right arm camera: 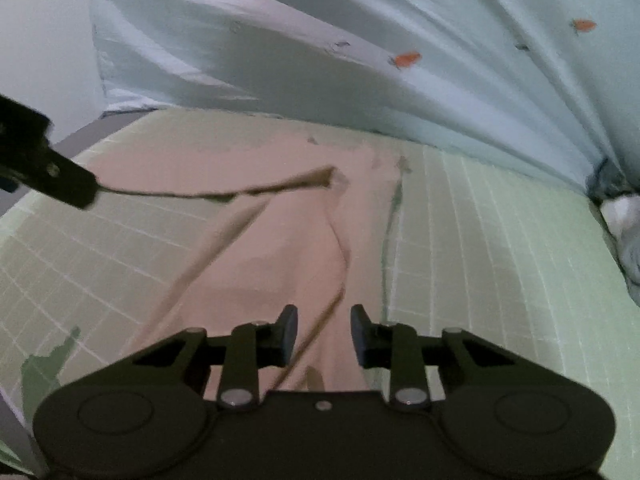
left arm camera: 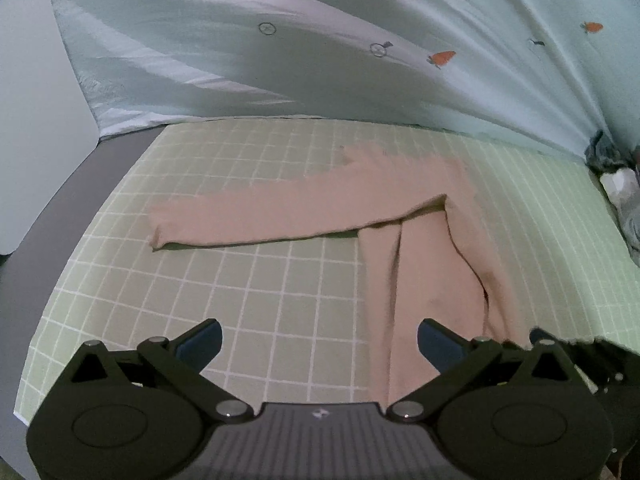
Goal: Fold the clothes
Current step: 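Grasp the shirt body near the sleeve with the right gripper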
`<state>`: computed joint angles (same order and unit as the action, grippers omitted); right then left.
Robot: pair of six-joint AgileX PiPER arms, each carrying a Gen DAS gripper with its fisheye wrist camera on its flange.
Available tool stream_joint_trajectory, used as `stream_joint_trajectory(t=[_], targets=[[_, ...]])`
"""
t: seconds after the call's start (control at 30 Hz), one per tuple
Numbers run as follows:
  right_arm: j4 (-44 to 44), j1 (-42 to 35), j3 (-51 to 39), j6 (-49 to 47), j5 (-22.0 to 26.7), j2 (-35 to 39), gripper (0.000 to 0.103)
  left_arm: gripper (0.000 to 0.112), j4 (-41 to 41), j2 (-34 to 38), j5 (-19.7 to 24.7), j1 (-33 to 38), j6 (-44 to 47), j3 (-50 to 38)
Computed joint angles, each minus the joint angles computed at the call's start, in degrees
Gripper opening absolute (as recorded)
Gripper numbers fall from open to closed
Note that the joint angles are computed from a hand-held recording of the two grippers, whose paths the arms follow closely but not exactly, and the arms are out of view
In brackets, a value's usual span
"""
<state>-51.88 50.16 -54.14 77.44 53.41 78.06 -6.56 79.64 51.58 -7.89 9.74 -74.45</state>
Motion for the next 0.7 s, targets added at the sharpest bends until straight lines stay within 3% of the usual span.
stream_joint_trajectory(t=[0.07, 0.23, 0.5, 0.53, 0.57, 0.7], targets=[[3.7, -2.3, -0.4, -2.3, -3.2, 0.5, 0.030, 0.103, 0.2, -0.3, 0.1, -0.3, 0.2, 0.2], [13.3, -7.8, -2.2, -6.7, -4.0, 4.5, 0.027, 0.103, 0.2, -0.8, 0.2, 0.0, 0.9, 0.7], [15.8, -9.6, -2.8, -7.5, -5.0, 5.0, 0.028, 0.103, -1.1, 0.3, 1.3, 2.3, 1.1, -0.3], [15.6, -9.5, -2.6, -6.9, -5.0, 4.8, 0.023, 0.103, -1.2, 0.4, 1.5, 2.5, 1.1, -0.5], [15.3, -9.5, -2.2, -6.2, -5.2, 4.6, 0.007, 0.103, -1.4, 0.4, 1.5, 2.8, 1.4, -0.4], [12.9, -9.1, 0.7, -1.1, -7.1, 1.4, 0.002, 0.103, -2.0, 0.5, 1.6, 3.3, 1.9, -0.3]])
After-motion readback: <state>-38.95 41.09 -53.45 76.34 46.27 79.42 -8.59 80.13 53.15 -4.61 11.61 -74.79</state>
